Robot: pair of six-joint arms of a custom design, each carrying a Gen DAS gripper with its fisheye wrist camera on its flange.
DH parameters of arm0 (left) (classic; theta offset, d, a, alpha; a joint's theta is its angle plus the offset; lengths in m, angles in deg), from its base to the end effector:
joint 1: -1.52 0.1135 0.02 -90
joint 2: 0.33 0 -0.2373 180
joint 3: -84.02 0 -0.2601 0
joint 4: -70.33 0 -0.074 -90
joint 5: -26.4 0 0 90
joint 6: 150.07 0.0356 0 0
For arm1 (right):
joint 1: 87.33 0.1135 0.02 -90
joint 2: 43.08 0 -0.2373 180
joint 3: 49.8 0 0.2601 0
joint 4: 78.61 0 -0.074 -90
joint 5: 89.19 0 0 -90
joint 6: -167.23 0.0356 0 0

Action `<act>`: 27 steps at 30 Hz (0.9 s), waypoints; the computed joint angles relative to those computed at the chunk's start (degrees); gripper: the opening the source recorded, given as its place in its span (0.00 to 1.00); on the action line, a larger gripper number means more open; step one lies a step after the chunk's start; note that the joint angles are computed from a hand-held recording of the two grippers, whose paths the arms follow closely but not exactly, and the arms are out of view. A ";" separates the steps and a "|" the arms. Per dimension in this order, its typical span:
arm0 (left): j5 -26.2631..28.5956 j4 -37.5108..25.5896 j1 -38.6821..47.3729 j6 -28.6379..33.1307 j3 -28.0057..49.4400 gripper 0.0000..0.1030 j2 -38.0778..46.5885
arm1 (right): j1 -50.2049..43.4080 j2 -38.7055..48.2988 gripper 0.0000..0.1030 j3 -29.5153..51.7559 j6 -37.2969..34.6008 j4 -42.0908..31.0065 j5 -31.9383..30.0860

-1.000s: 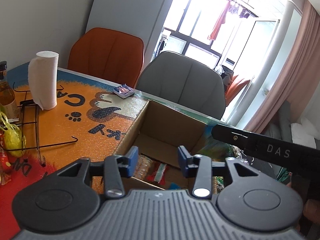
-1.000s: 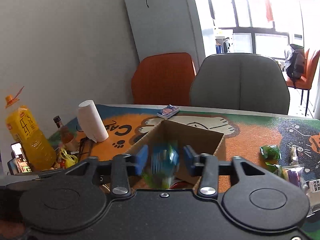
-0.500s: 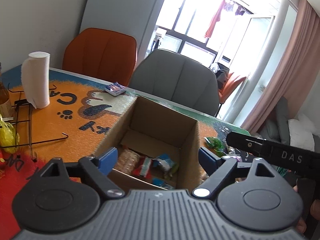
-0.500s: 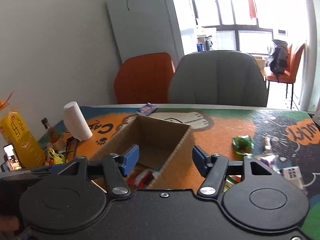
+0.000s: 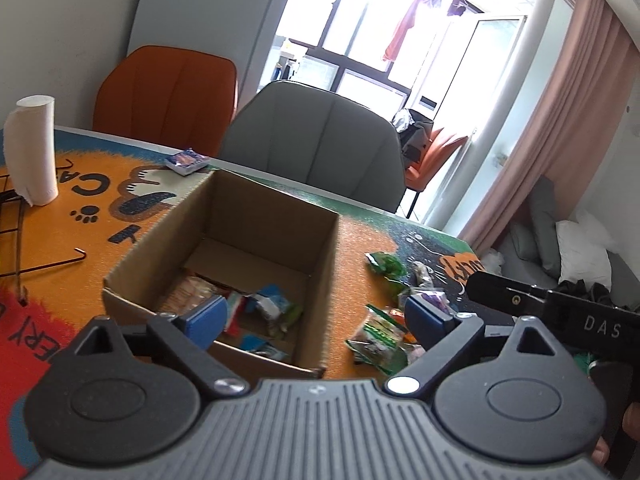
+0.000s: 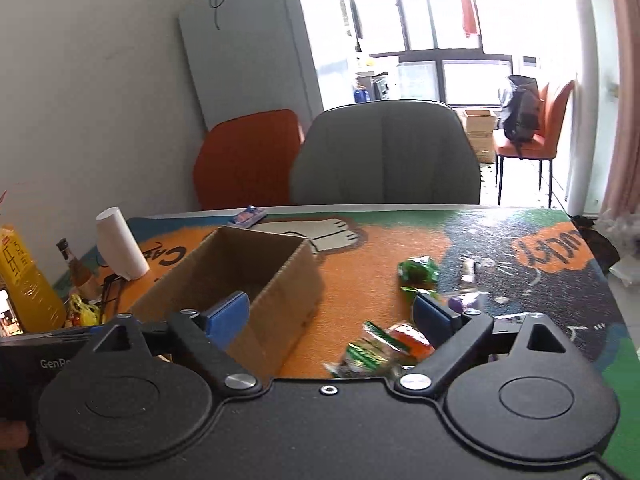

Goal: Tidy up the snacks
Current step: 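Move the left tool toward the green-and-white pack while the right tool approaches the white pack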

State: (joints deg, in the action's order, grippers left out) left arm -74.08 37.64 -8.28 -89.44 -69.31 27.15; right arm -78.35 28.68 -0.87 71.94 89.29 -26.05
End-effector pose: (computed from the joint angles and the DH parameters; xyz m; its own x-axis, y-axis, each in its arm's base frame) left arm 0.1592 -0.0209 0.1592 -0.4828 -0.4060 -0.7759 -0.2511 0.9130 -0.3215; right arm 0.2663 0.0584 0.1774 -0.5166 -0.1649 -0.8402 -0.5551 0.8116 0.1820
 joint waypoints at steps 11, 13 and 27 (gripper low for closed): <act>-5.74 6.29 -9.07 -3.23 2.11 0.92 9.54 | -9.65 1.99 0.94 0.16 -2.77 -0.17 -5.19; -6.49 7.73 -10.46 -3.75 2.57 0.92 11.92 | -11.37 2.85 0.94 0.42 -3.28 -0.18 -6.14; -11.19 18.65 -19.50 -7.08 7.82 0.92 30.95 | -20.75 12.68 0.95 4.29 -6.37 1.45 -11.33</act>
